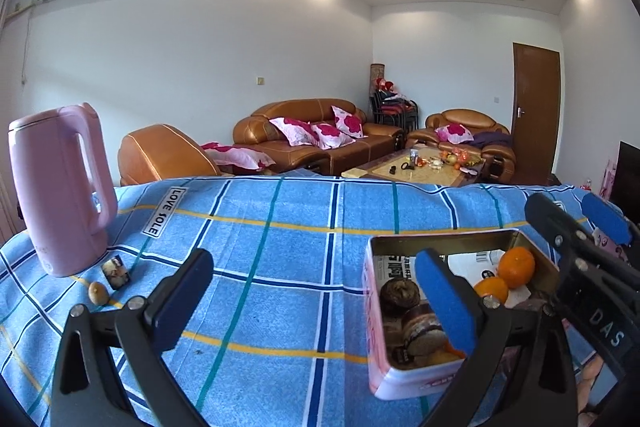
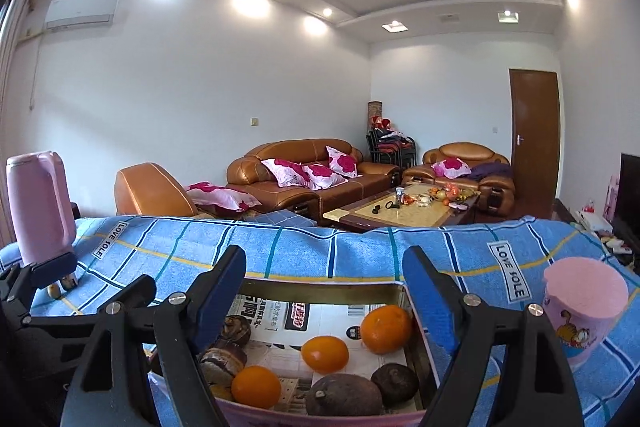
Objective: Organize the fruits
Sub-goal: 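Lift both open grippers away from the tray, then move the left gripper to the small brown fruit while the right approaches the chocolate cake slice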
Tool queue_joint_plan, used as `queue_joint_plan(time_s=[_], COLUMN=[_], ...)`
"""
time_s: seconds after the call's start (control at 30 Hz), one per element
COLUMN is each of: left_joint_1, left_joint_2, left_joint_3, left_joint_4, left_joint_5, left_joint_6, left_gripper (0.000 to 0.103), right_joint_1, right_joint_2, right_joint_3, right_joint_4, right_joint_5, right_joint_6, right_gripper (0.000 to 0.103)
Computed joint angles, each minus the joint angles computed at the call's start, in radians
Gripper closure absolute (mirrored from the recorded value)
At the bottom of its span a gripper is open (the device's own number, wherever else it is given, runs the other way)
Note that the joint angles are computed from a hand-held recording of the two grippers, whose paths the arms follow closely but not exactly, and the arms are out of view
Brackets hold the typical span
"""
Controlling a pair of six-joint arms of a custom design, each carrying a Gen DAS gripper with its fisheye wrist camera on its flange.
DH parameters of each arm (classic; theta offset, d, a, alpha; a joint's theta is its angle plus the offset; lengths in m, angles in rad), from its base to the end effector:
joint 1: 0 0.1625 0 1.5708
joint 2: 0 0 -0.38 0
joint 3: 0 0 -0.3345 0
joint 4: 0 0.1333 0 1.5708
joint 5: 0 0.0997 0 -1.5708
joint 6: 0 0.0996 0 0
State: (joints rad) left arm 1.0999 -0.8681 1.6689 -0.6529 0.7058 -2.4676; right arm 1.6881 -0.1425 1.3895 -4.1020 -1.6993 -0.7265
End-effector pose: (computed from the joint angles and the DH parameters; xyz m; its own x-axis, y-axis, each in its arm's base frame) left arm -0.0530 -0.5651 0.1042 -0.6768 -0.2123 -0.7049 0.6261 0.3376 -0.7028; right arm 0.1906 -0.5872 -0.0329 -0.7250 -0.1820 0.6642 -0.6885 0.2139 -0.6930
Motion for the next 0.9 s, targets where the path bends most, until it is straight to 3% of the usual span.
queue_joint_plan(time_s=[0.17, 0.33, 0.43, 0.53, 0.6, 0.73, 0.9], left_joint_1=[-0.009, -0.020, -0.019, -0.006, -0.001, 0.017, 0.073], left_joint_2=[-0.015, -0.029, -0.031, -0.051, -0.075, -0.141, -0.192], left_joint_3=[0.028, 0.044, 0.020, -0.009, 0.000, 0.053, 0.086], left_joint_4=[0.003, 0.040, 0.150, 0.282, 0.267, 0.115, -0.036], left_joint_5=[-0.012, -0.039, -0.045, -0.003, 0.011, 0.026, 0.066], left_joint_6=[-0.012, -0.052, -0.120, -0.183, -0.148, 0.052, 0.210], left_gripper=[0.000, 0.000, 0.000, 0.000, 0.000, 0.000, 0.000], right_joint_1=[0.006, 0.018, 0.027, 0.036, 0.042, 0.064, 0.115], right_joint_2=[-0.011, -0.001, -0.002, 0.003, 0.006, 0.003, 0.042], right_joint_3=[0.034, 0.048, 0.064, 0.065, 0.063, 0.061, -0.039], right_joint_4=[-0.007, -0.040, -0.046, -0.051, -0.053, -0.031, 0.066], right_joint_5=[-0.029, -0.050, -0.068, -0.098, -0.114, -0.121, -0.150], right_joint_6=[0.037, 0.016, 0.002, -0.015, -0.015, 0.045, 0.118], right_gripper=[0.021, 0.021, 0.021, 0.021, 0.021, 0.021, 0.021])
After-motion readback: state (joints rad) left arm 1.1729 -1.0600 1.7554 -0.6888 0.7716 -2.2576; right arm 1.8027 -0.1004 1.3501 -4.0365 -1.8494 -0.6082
